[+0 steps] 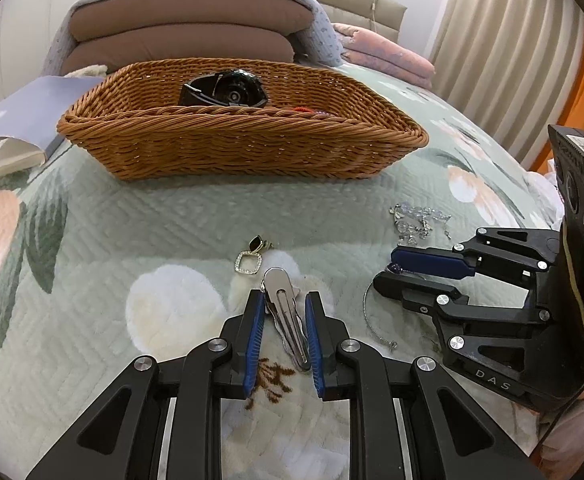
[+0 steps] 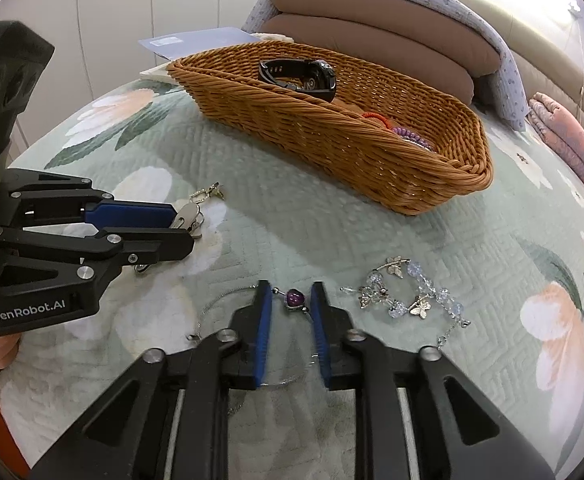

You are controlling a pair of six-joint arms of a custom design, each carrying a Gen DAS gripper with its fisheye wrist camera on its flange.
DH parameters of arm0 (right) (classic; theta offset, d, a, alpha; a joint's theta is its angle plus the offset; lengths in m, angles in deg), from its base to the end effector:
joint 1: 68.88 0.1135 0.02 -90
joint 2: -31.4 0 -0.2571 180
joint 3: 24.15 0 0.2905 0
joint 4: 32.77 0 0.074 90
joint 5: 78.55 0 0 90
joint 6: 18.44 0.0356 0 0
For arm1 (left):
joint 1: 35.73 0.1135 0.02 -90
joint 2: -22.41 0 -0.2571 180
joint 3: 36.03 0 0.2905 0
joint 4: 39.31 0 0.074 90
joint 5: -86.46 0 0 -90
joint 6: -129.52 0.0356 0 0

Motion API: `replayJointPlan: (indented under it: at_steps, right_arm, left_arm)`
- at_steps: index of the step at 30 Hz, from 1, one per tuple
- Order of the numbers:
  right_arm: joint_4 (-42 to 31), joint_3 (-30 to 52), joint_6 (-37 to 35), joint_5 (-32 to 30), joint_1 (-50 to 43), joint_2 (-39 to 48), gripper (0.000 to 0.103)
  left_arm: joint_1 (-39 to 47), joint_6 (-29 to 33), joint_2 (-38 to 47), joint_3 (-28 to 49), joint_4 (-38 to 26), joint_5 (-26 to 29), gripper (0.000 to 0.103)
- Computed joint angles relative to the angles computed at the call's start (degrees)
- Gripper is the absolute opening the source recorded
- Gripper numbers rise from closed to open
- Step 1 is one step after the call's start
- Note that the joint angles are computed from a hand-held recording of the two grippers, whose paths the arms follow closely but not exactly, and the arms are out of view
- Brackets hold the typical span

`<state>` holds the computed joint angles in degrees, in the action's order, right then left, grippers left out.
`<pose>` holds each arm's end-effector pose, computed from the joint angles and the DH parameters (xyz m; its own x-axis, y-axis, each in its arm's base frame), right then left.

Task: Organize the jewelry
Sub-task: 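Grasp the silver hair clip with the left tool while the right tool grasps the purple-gem hoop earring, then carry the silver clip and hoop earring into the basket and open both tools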

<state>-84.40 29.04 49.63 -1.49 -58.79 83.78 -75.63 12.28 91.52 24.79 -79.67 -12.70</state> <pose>0.2174 0.0468 0.2370 -0.5922 -0.4751 -0.6509 -0.5726 0.8164 -0.0749 0.2245 -0.1803 0.2299 -0.7650 0.0506 -0.6421 0.2277 0.9538 -0.1961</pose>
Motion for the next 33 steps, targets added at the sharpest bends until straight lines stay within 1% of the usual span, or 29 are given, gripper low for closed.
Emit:
replayJointPlan:
  at_steps: [3,7,12,17,22,27,30,33]
  right_arm:
    - [0.13,-0.7,0.37,0.27,-0.07,-1.28,0.012]
    - [-0.93,-0.72,0.5,-2.21,-2.2,-2.35,0.012]
    - [-2.48,0.15,0.04,-7.67,-6.57,-2.7,0.012]
    - [-2.99,0.49,0.1,-11.43,-9.56,-3.74,0.012]
    - [-4.65,1.87,0.2,-18.0,-14.46,-2.65,0.012]
    - [-5.67,2.74,0.43,-22.1,-17.57,-2.42,0.012]
    - [-6.3,3.08,1.05,-21.63,-17.55,-3.54,0.012]
    - [-7.45,3.79,1.97,-23.05,-18.22,-5.33,0.012]
  left_arm:
    - [-0.92,0.23,0.48,0.38,-0.24,-1.48,0.021]
    - [-1.45,0.41,0.24,0.28,-0.21,-2.46,0.017]
    - [-1.71,0.91,-2.24,-1.23,1.21,-2.65,0.017]
    - [-1.93,1.05,-4.0,-2.2,2.07,-2.61,0.017]
    - [-1.2,0.94,-6.73,-3.71,3.69,-1.03,0.017]
    - [-1.95,0.92,-6.77,-3.74,4.07,-1.67,0.017]
    - [-1.83,0.87,-7.71,-4.12,4.63,-1.54,0.017]
    - [-1.83,0.77,-8.28,-4.2,4.9,-1.63,0.017]
